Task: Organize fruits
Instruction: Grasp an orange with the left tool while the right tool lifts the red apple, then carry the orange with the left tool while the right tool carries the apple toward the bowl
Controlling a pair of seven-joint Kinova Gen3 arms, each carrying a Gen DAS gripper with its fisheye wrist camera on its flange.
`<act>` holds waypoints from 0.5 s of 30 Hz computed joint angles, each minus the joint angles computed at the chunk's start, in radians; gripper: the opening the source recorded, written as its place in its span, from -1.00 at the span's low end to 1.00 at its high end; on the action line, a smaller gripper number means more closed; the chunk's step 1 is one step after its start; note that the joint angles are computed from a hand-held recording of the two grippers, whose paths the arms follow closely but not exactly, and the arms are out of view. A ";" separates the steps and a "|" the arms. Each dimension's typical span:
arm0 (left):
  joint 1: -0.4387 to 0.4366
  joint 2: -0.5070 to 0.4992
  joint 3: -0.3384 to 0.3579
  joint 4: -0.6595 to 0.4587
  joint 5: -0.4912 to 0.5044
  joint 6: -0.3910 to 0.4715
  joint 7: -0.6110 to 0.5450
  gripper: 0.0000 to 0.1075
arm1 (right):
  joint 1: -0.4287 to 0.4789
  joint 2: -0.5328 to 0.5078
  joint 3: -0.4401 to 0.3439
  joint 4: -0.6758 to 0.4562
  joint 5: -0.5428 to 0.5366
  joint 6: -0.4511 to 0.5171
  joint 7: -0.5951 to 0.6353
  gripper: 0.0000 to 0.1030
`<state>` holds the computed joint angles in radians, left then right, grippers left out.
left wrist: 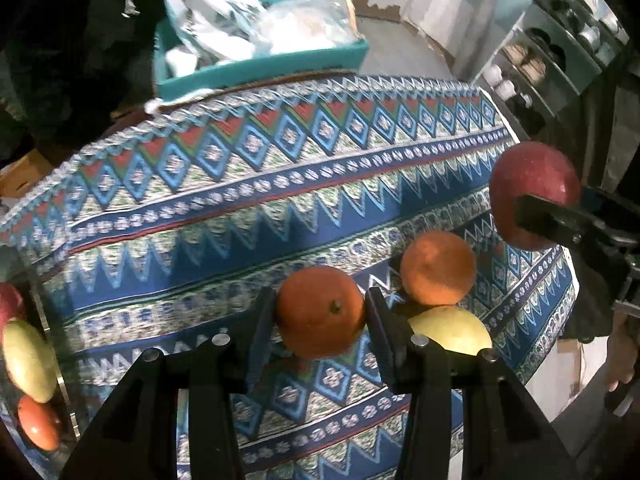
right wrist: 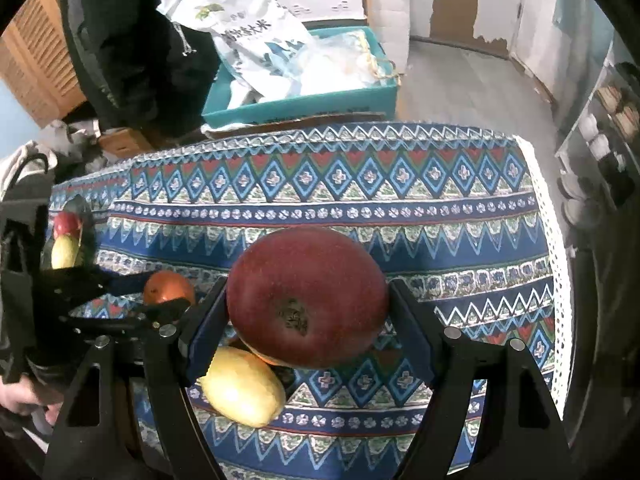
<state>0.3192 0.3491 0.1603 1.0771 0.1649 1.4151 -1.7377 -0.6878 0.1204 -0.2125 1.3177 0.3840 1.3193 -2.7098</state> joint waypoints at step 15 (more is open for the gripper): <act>-0.096 -0.129 -0.028 0.040 0.010 -0.028 -0.049 -0.14 | -0.074 0.059 0.009 -0.151 0.047 0.024 0.049 0.51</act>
